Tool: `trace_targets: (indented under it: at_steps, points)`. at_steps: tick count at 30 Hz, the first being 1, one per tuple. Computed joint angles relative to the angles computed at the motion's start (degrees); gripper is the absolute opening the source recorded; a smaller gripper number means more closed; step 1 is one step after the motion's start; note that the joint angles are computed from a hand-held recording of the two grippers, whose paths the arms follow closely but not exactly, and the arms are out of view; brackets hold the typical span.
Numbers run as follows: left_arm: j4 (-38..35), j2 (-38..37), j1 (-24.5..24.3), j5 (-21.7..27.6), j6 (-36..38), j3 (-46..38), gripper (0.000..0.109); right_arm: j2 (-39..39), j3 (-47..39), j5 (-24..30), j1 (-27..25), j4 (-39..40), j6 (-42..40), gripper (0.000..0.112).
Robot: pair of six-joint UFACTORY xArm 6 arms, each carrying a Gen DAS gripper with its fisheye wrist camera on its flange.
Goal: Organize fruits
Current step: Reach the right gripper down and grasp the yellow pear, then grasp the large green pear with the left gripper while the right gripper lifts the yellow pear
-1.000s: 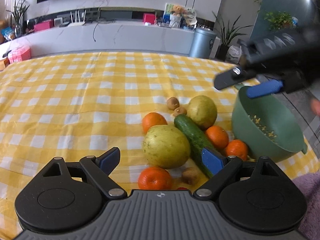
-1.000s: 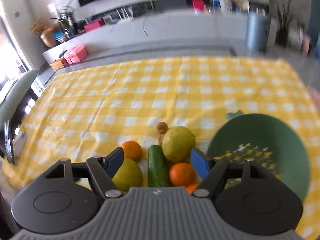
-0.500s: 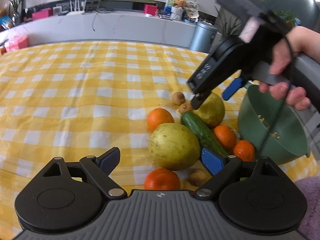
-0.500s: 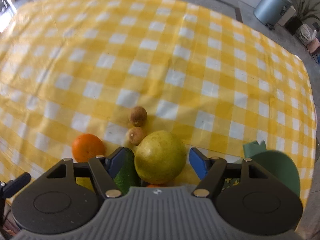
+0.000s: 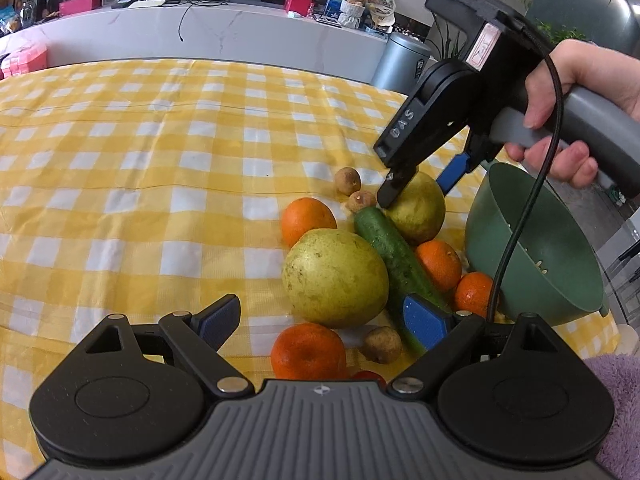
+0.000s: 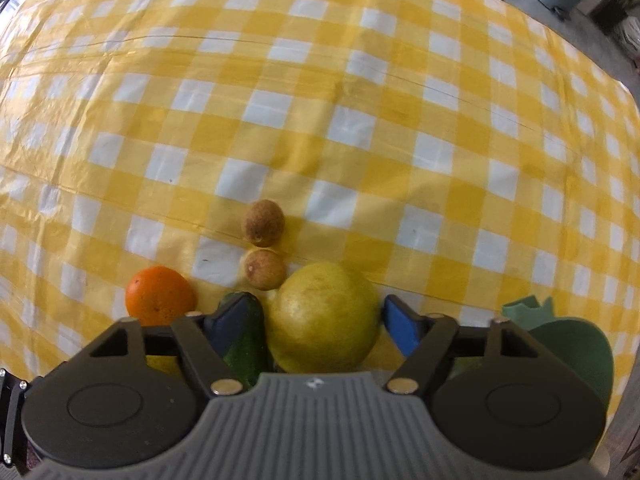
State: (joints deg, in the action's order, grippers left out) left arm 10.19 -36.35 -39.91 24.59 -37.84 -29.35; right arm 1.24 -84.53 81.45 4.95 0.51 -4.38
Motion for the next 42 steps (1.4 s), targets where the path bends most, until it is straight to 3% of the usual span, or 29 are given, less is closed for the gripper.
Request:
trace_targets:
  at_steps: [7,12,21,22,30,33,36,39,42]
  points:
    - [0.76,0.2,-0.45,1.02,-0.01,-0.28,0.103,-2.13,2.43,-1.88,0.01,0.03,-0.42,0.059]
    - [1.58,0.44,-0.59,1.83,-0.46,-0.67,0.103,-3.22,4.1,-3.78,3.98,-7.21,-2.79,0.066]
    - [1.66,-0.31,-0.6,2.08,-1.13,-0.07,0.103,4.62,-5.96,5.45,2.22,-4.7,-0.38,0.064]
    - [1.18,-0.42,-0.53,1.66,-0.69,0.11,0.103,4.39,-5.78,5.16,2.14,-4.24,-1.96,0.06]
    - [4.41,-0.58,-0.96,-2.13,-0.49,1.57,0.103,0.53,-1.61,1.82,0.69,-1.86,-1.65,0.059]
    - [1.8,-0.17,-1.02,-5.97,4.47,2.77,0.103,-1.19,0.64,-0.42,-0.39,-0.2,-1.83,0.059]
    - [6.85,1.11,-0.49,-9.06,3.64,3.09,0.103,-1.55,1.5,-1.8,0.17,-0.47,-3.52,0.062]
    - [11.1,2.93,-0.04,-11.42,4.17,2.68,0.103,-0.48,0.72,-1.0,2.09,-3.57,-4.63,0.07]
    - [5.33,5.17,0.53,-13.65,9.05,2.12,0.103,3.39,-4.14,3.34,1.83,-4.07,-4.08,0.073]
